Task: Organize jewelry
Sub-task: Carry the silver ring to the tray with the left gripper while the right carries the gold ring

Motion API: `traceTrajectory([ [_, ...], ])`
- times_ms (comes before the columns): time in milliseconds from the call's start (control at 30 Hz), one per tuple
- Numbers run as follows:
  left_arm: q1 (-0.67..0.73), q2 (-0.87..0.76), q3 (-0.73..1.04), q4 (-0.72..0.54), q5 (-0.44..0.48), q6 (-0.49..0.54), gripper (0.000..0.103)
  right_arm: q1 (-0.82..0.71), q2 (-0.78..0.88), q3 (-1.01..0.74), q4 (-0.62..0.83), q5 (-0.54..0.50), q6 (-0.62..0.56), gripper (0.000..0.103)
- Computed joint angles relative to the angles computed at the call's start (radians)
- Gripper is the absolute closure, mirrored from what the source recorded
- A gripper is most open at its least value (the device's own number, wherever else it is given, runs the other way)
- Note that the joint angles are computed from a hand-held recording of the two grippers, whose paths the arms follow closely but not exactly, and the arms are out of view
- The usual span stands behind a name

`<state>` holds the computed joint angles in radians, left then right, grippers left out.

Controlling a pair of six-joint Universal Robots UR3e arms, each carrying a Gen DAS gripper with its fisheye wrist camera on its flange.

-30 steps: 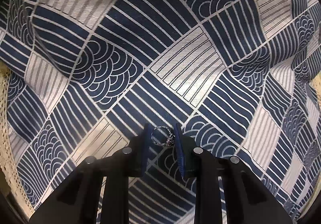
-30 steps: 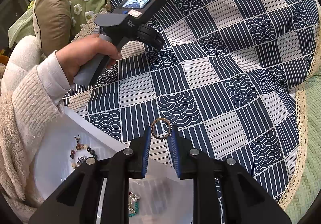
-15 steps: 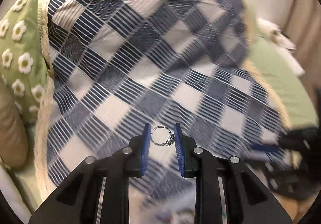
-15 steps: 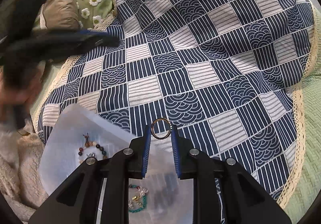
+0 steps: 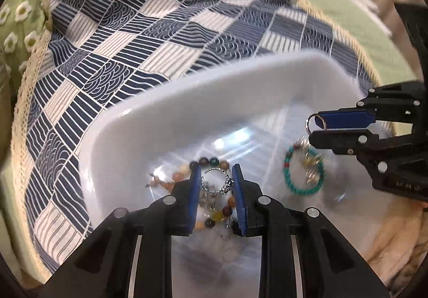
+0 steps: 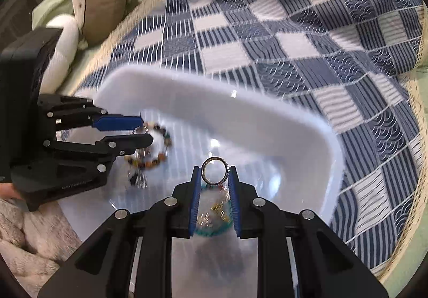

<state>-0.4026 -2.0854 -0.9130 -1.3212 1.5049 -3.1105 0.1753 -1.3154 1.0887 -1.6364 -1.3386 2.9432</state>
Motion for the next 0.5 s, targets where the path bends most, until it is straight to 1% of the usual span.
traceTrajectory([
  [33,-0.011,-0.012,0.015,-0.005,0.015,0.006,0.081,0.005,-0.002,0.013,-0.004,-0.008,-0.001,0.082],
  [500,-0.011,-0.04,0.047,-0.049,0.012,0.004,0.079,0.055,0.034,0.006,0.022,-0.057,-0.01,0.081],
])
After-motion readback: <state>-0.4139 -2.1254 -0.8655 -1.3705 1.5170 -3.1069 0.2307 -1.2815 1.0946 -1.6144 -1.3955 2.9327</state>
